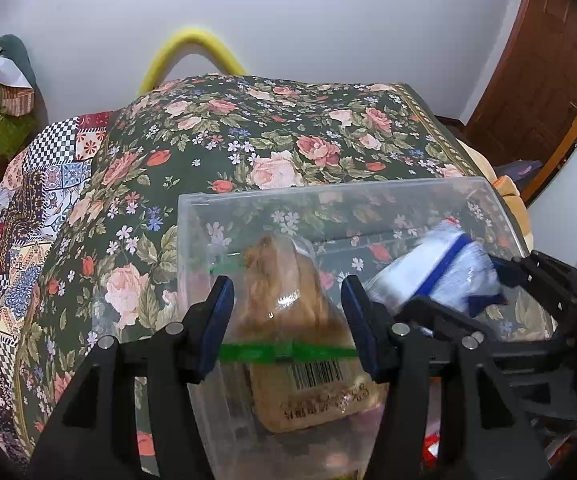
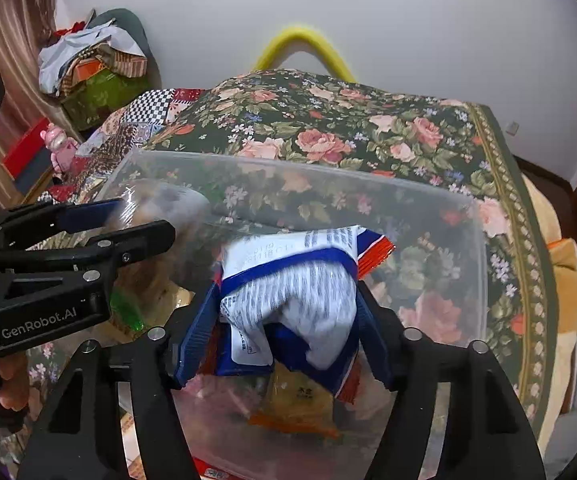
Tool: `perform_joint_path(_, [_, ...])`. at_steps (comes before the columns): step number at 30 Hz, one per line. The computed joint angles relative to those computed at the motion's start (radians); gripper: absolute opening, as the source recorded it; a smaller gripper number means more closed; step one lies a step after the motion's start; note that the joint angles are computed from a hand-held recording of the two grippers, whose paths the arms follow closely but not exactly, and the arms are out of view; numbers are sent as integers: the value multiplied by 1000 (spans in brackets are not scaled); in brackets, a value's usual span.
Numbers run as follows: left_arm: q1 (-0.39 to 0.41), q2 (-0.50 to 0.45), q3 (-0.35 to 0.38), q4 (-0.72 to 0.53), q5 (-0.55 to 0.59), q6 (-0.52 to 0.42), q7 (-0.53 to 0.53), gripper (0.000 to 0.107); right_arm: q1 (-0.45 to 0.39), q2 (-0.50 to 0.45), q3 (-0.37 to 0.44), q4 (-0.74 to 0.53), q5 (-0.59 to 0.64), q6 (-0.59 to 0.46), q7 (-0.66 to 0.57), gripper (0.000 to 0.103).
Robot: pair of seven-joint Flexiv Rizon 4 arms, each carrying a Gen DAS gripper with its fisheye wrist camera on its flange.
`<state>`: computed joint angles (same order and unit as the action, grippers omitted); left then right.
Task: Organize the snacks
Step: 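Lift both bags over the clear box and release them inside, then grasp the yellow Kakao snack bag with left tool while right tool grasps date cake pack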
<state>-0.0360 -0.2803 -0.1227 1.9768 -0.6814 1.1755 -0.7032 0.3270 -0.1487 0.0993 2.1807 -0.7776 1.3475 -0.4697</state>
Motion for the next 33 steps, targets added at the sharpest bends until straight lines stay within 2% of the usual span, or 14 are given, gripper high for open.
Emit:
perform_joint_path(2, [3,19,-4,20,-21,20,24,60,-1,15,-15,14,-48,22,48,70])
perform_joint_path(7, [2,94,-6,80,-116,43,119,62,-22,67,-4,36,-130,11,112,71])
perform_joint_path(11, [-19,173,26,131,-196,32,192,64,-55,134,23,61,-249,-22,192,72])
perform_joint_path(17, [-65,293,100,208,-267,3,263,69,-113,259,89,121,-321,-30,260,76])
perform_joint_path(22, [-94,407,164,293,-268,-23,294,73,-148,367,149,186,-321,-34,300,82])
perform_joint_path(33, [-94,594,266,471,-142,-105,283,77,-113,517,264,309,-130,-109,287,82])
